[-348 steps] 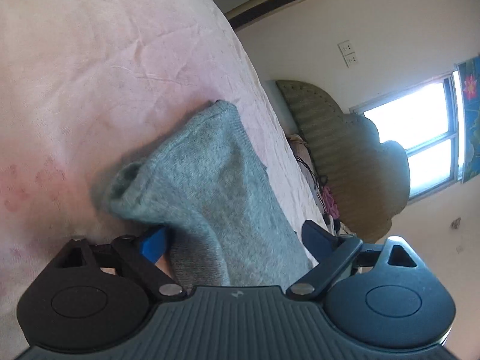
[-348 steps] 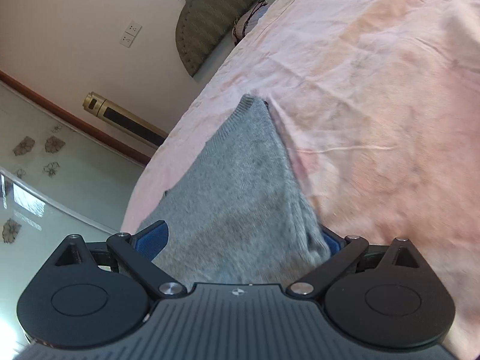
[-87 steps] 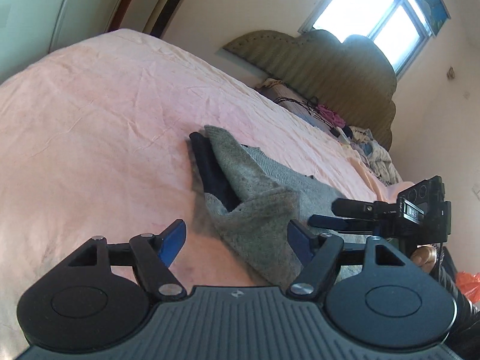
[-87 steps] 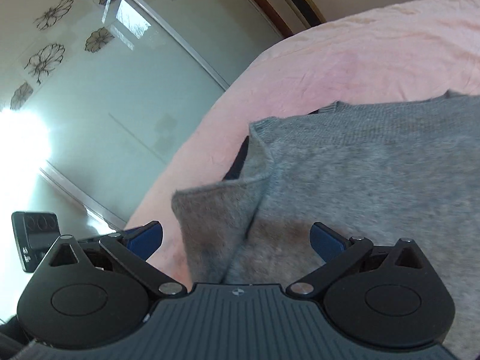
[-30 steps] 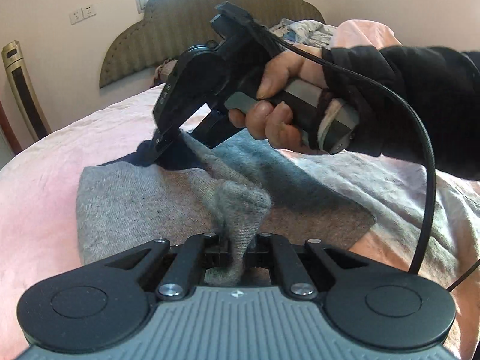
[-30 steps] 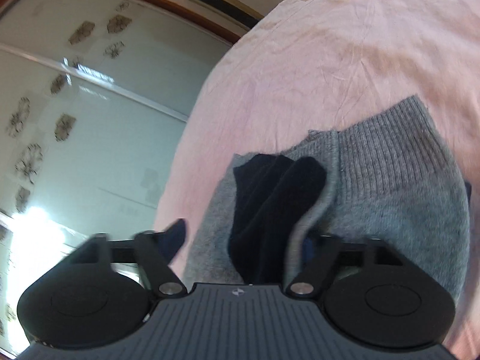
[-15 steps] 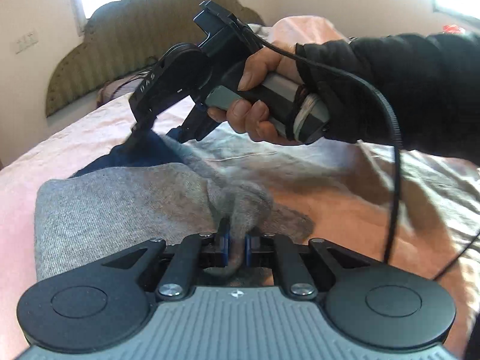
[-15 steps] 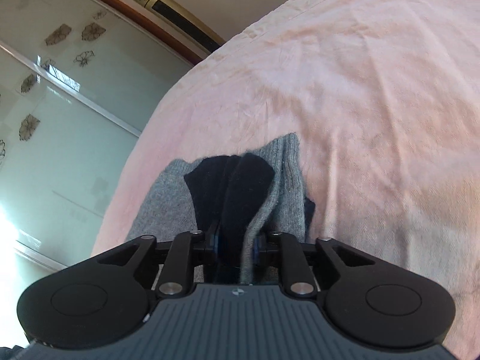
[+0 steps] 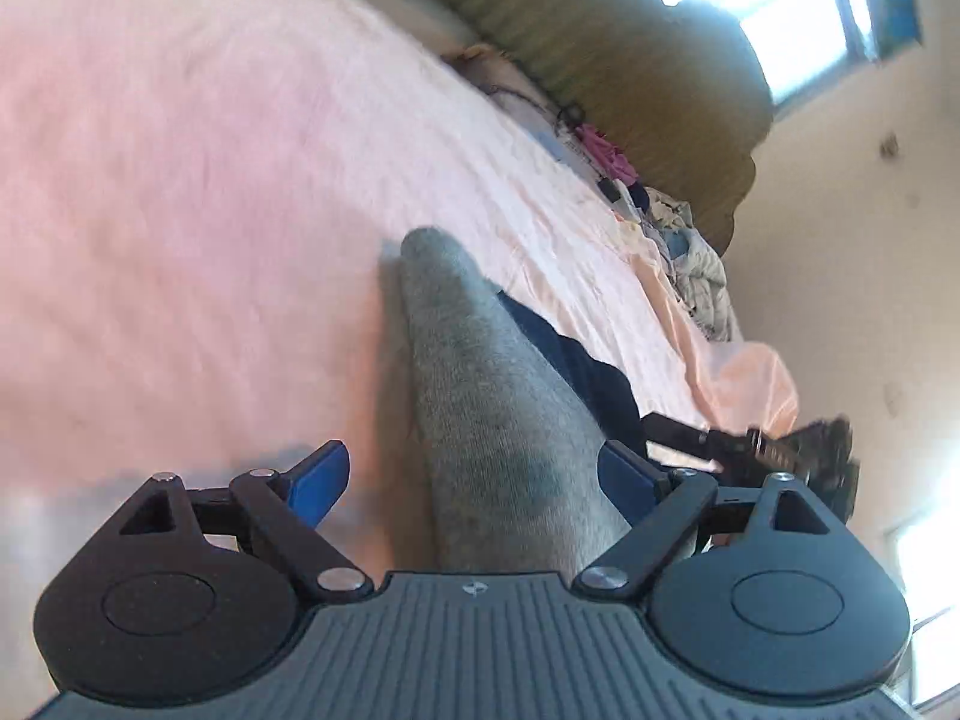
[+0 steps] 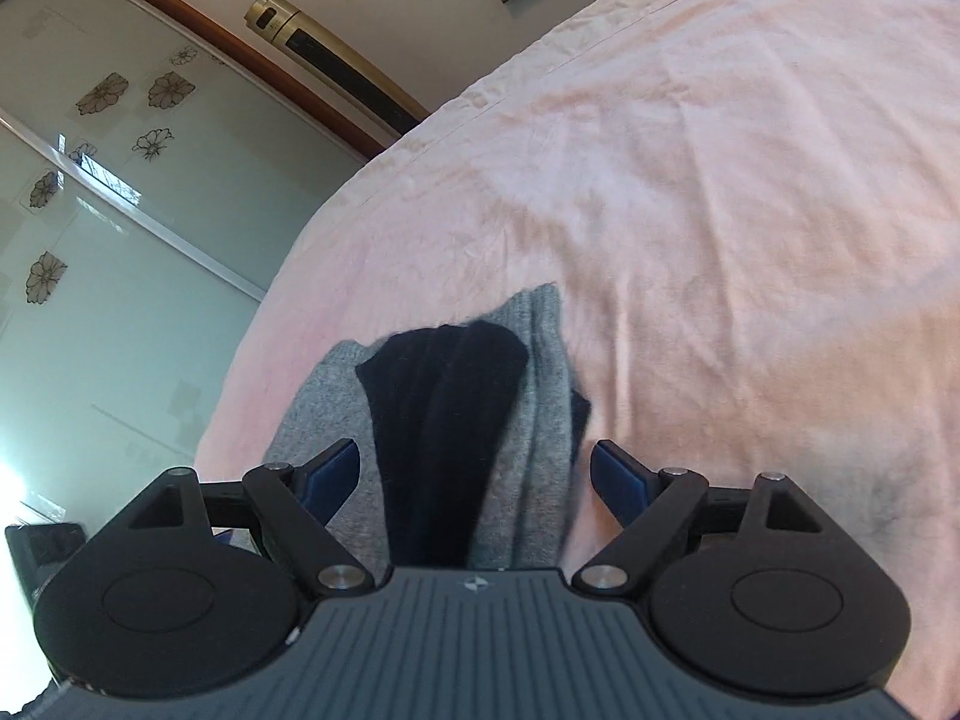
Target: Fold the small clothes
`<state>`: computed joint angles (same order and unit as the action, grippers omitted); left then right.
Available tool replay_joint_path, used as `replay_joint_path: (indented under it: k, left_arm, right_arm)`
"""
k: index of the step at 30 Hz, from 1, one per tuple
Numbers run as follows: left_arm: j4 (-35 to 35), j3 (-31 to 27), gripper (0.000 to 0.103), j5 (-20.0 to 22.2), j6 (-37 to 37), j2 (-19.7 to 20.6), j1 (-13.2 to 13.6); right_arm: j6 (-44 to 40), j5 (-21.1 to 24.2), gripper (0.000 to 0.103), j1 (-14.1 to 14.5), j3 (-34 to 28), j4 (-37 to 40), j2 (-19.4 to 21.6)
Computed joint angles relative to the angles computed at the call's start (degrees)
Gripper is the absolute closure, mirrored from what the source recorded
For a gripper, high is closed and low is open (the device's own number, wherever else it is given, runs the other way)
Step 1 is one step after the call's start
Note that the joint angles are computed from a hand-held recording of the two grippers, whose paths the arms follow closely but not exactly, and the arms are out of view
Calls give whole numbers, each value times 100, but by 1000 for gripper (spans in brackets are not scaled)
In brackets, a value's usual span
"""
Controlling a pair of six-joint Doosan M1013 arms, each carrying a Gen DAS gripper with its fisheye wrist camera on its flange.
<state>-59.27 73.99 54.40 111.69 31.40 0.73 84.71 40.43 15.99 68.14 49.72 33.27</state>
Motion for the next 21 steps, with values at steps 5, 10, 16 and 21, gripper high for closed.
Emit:
replay_joint_path:
  k: [5, 10, 16, 21]
  left_arm:
    - [-411, -355, 29, 209, -156, 351, -161]
    - [665, -516, 74, -43, -200, 291, -355]
    - [1058, -815, 74, -298, 157, 214, -220]
    - [2333, -1058, 58, -369, -914, 373, -221]
  right_arm:
    - [209, 181, 25, 87, -305, -244, 149]
    - [667, 119, 76, 130, -290, -588, 142]
    - [-42, -233, 78, 261, -404, 164, 113]
    - [936, -66, 63, 409, -1178, -670, 629]
